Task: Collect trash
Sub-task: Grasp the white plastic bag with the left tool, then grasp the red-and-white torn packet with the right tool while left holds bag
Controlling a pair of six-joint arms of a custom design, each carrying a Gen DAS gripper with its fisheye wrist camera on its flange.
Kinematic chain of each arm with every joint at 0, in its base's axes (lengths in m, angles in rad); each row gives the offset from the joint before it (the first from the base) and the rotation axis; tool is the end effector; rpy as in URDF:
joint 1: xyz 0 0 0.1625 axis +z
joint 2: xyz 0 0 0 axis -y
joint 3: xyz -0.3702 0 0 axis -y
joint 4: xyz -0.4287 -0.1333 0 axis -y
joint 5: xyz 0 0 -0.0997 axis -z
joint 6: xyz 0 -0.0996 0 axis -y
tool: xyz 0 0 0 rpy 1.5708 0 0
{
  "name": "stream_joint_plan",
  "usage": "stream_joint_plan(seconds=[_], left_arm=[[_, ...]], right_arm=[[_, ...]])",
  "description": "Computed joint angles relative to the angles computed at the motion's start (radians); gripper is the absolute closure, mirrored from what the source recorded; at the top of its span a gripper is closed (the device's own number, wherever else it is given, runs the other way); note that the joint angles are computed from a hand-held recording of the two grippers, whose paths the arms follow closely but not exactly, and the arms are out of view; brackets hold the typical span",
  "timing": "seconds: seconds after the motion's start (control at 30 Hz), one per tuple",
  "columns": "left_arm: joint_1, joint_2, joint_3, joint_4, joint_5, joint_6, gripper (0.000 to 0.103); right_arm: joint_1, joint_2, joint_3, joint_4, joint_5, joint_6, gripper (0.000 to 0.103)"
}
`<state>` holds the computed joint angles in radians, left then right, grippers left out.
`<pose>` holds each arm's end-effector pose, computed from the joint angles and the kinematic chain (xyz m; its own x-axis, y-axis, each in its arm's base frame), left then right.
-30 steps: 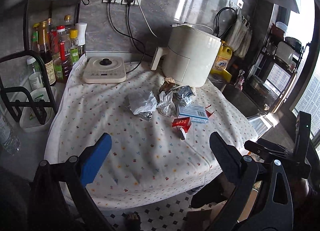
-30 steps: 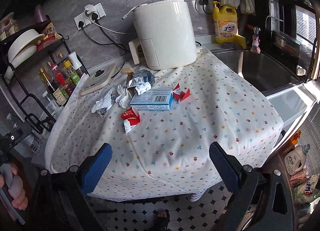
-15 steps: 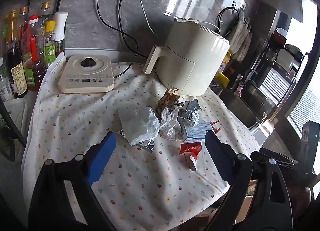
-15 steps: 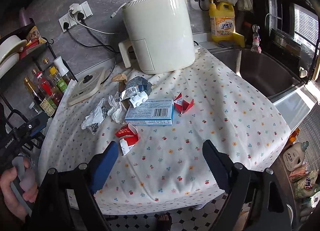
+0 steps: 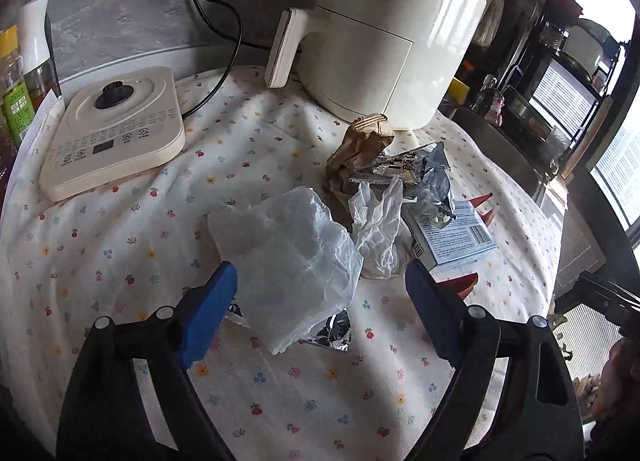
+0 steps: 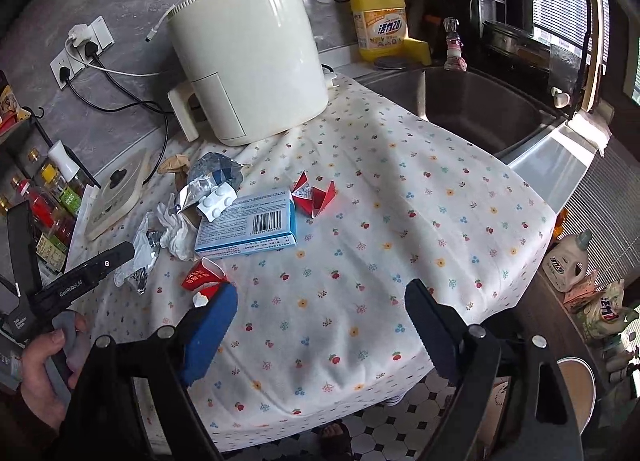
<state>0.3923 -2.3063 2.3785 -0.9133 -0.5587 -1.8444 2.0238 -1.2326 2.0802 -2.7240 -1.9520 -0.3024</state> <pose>-0.1185 -0.2847 0.3003 -0.7495 -0.4651 -0.4711 0.1217 0.6027 -0.7887 0.3183 -0.4339 0.1322 -0.7192 -0.5471 0.4283 -0.6616 0.7276 -0.1816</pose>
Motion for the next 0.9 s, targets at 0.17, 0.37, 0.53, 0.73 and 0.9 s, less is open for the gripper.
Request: stream_joint_plan(seconds=[0.17,0.37,0.53,0.73,0.9], left_arm=[[0.08,0.111,-0.032,-0.065,-0.005,0.152,0.033],[0.038,0.001,-0.008,-0.085,-0.003,0.176,0.085],[-0.058,-0.086,-0.007,0.019,0.006,0.085,0.096],[-0.179,-0.093,-0.055,0.301,-0.045,-0.204,0.096],[-0.246,-0.125,-0.061,0.439,-0.128,-0.359,0.096]], right_arm=[[0.019,0.046,-0.016,0.002,-0.013,0.002,0.019],[0.041,0.111,-0.041,0.02,0.009,-0.001,0.019],[0.058,0.155,-0.063,0.037,0.033,-0.016,0.019],[0.08,0.215,-0.098,0.054,0.043,-0.046,0.019],[0.086,0.273,-0.133,0.082,0.03,-0.059,0.027]])
